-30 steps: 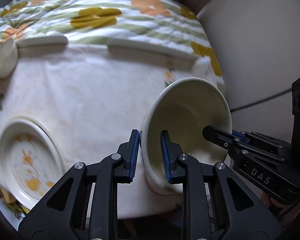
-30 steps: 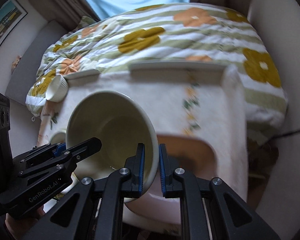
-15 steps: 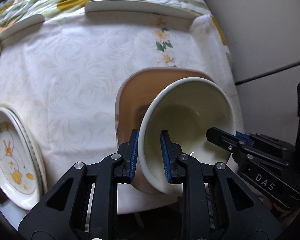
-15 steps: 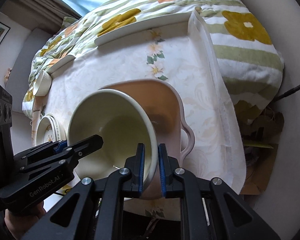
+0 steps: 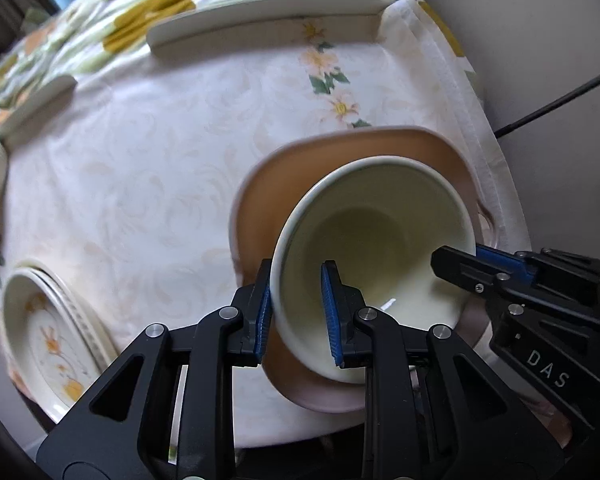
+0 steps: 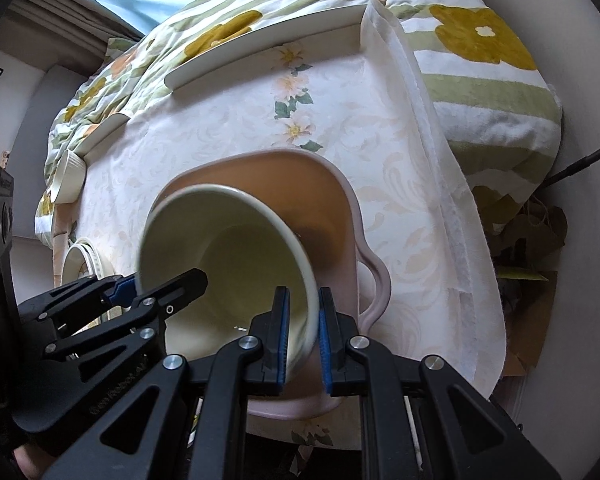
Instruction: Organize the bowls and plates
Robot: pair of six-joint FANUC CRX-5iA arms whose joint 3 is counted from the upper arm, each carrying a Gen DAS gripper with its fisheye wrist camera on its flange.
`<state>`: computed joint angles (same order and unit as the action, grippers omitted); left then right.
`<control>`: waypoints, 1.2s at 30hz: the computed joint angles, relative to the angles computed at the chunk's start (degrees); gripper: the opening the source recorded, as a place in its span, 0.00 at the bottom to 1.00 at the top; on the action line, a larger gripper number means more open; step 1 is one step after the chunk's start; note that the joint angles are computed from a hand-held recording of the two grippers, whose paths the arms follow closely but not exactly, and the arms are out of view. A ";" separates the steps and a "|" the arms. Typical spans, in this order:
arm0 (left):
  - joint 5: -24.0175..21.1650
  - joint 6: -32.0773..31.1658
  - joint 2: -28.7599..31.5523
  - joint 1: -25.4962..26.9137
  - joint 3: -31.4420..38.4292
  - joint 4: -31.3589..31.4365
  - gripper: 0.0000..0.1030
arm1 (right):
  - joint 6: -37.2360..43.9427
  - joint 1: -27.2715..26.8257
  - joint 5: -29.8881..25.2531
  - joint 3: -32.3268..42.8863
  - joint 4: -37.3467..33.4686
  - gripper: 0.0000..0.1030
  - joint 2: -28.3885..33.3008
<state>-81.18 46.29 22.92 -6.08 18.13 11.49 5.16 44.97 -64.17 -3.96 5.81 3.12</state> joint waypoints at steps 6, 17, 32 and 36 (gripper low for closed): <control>0.31 -1.45 -0.21 0.10 0.06 -0.11 0.19 | -0.42 0.16 -0.83 0.47 0.41 0.12 0.29; -0.97 -1.86 -0.90 1.46 0.54 3.00 0.19 | -0.48 2.47 -3.73 1.39 4.40 0.12 0.74; 1.50 -4.31 -6.26 6.94 -4.78 12.36 0.23 | -2.16 11.24 -2.32 -2.78 16.53 0.79 -3.57; 4.90 -6.28 -9.41 9.33 -8.48 14.62 0.74 | -1.08 12.03 -1.28 -2.95 17.68 0.79 -3.77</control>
<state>-76.29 40.00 13.50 3.25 9.66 26.11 4.08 57.00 -65.44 -6.91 23.49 -0.65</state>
